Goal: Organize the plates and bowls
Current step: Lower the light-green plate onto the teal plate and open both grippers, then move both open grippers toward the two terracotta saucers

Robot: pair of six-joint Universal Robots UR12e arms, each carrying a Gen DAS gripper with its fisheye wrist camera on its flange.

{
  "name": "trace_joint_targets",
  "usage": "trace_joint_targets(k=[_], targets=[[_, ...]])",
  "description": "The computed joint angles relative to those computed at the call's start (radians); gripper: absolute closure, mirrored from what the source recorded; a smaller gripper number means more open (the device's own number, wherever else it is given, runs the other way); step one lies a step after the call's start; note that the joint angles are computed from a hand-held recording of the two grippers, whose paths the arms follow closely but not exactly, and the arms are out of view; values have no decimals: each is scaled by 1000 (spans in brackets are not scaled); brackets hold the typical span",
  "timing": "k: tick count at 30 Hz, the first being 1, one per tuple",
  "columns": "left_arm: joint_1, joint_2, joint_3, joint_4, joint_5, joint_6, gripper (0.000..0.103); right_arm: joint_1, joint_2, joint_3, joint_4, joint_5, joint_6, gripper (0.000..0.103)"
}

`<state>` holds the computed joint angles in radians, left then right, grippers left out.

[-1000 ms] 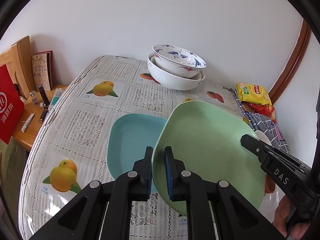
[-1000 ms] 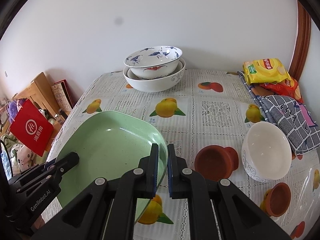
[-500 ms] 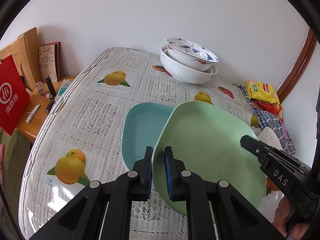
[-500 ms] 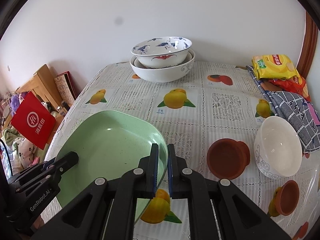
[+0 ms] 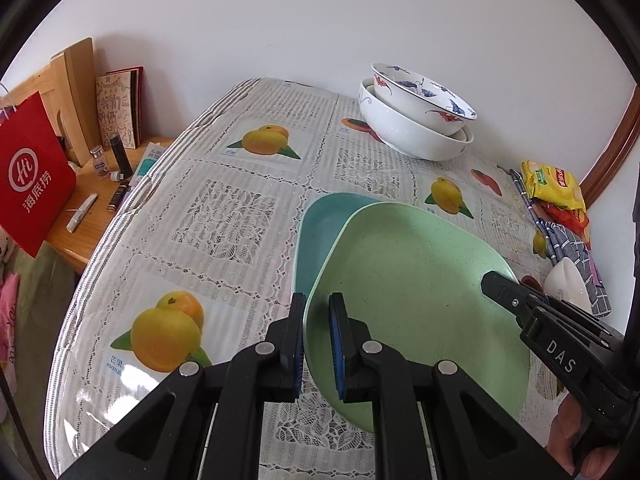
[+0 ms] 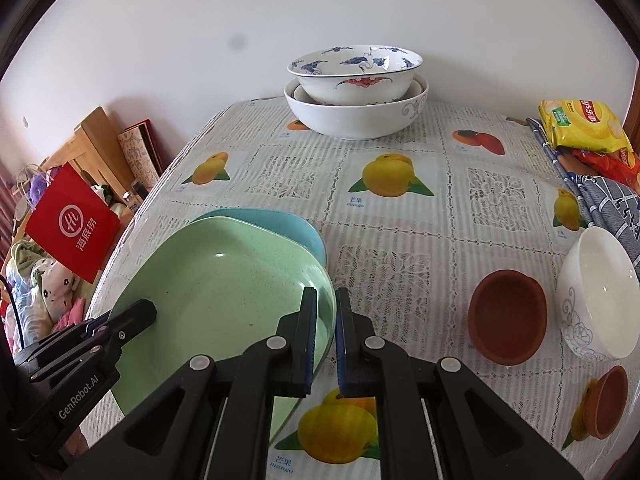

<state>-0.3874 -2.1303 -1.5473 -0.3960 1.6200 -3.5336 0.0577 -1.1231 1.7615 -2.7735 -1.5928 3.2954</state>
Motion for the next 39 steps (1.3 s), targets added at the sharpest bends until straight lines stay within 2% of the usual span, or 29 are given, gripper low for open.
trace_joint_targets(k=[11, 23, 31, 39], targets=[[10, -31, 33, -30, -10, 0, 91, -2, 49, -58, 45, 2, -29, 95], [12, -43, 46, -17, -28, 17, 91, -5, 88, -106, 59, -2, -68, 93], [14, -43, 50, -23, -53, 14, 82, -13, 82, -101, 23, 25, -82, 87], [6, -34, 49, -40, -48, 15, 71, -13, 56, -74, 19, 15, -91, 82]])
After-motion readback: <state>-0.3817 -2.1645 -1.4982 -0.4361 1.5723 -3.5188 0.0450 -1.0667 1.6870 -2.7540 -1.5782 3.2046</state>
